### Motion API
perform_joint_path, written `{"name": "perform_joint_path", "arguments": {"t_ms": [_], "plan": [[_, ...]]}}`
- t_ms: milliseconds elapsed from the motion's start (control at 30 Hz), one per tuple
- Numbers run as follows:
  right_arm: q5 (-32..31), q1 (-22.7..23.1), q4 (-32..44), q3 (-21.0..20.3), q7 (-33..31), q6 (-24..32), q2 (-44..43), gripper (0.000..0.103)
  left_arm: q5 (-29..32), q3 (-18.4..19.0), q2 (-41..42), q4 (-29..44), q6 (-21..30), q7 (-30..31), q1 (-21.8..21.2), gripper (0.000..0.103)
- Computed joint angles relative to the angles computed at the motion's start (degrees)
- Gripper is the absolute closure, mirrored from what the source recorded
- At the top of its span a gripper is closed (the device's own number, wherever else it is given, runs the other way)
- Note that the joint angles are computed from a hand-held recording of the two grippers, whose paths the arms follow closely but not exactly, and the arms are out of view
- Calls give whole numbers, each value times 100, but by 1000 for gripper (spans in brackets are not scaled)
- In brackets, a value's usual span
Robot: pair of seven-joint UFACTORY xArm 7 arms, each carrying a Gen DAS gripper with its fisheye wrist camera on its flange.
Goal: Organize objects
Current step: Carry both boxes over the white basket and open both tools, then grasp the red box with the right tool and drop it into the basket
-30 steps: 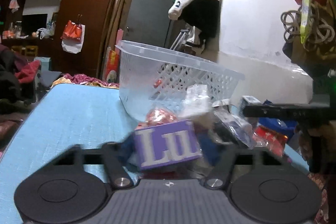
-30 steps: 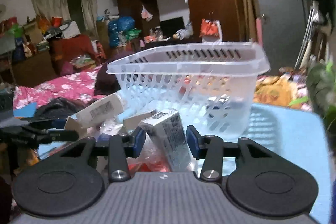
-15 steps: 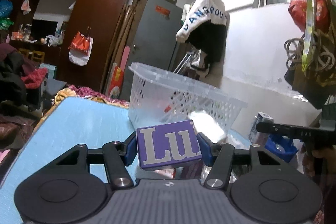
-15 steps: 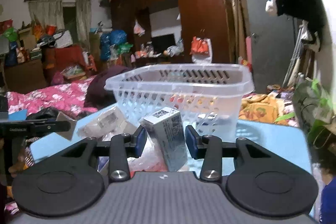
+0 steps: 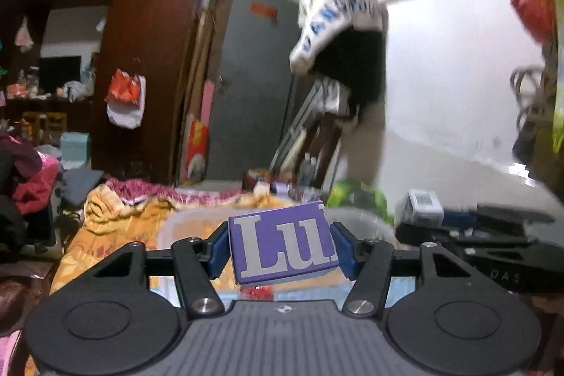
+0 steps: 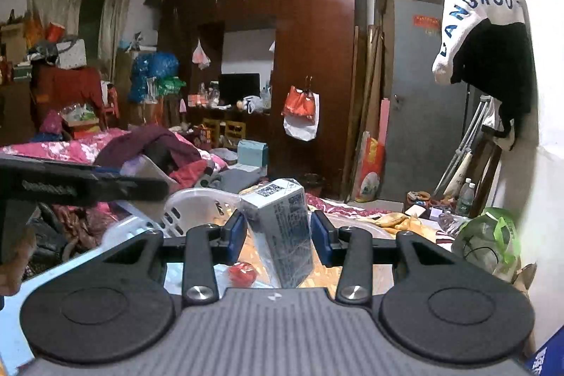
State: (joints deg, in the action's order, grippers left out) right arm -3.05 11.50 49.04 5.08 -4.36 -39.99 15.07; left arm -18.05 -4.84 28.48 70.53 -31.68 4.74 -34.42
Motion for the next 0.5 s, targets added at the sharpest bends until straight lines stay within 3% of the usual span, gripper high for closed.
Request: {"name": "perform_joint_path", "arguments": {"t_ms": [33,67,100,133,167,233,300,333,400,500], "plan": [[-51,-17,55,7,17,69,65,36,-49,49,80,117,166,77,-36,12],[-16,-2,57,4,8,121,82,14,-339,256,160,205,230,222,-254,5],[257,116,-2,-38,-127,-39,113,8,-690,459,185,190,131,384,-482,2],[406,175,-175,-59,-218,-270,76,8,-816,514,149,64,-72,432,-561,2],[354,134,-451,-55,-200,-493,-46,7,-703,332,52,-209,-426,342,-400,2],[83,-38,-1052,-25,70,-920,-304,0,-346,8,-235,-936,-1128,59,-71,2],[-389,-274,-1699,-43,498,-1395,-511,0,-83,-214,-465,-1836,-2073,-152,107,2],[-554,-344,-2117,-63,594,-1908,-502,0,-36,-300,-501,-2128,-2386,-204,146,2],[-413,-308,-2650,-48,508,-2539,-412,0,65,-476,-456,-2838,-3226,-433,194,2],[-113,-138,-3295,70,481,-3747,78,0,12,-656,-142,-3351,-4030,-665,142,2]]}}
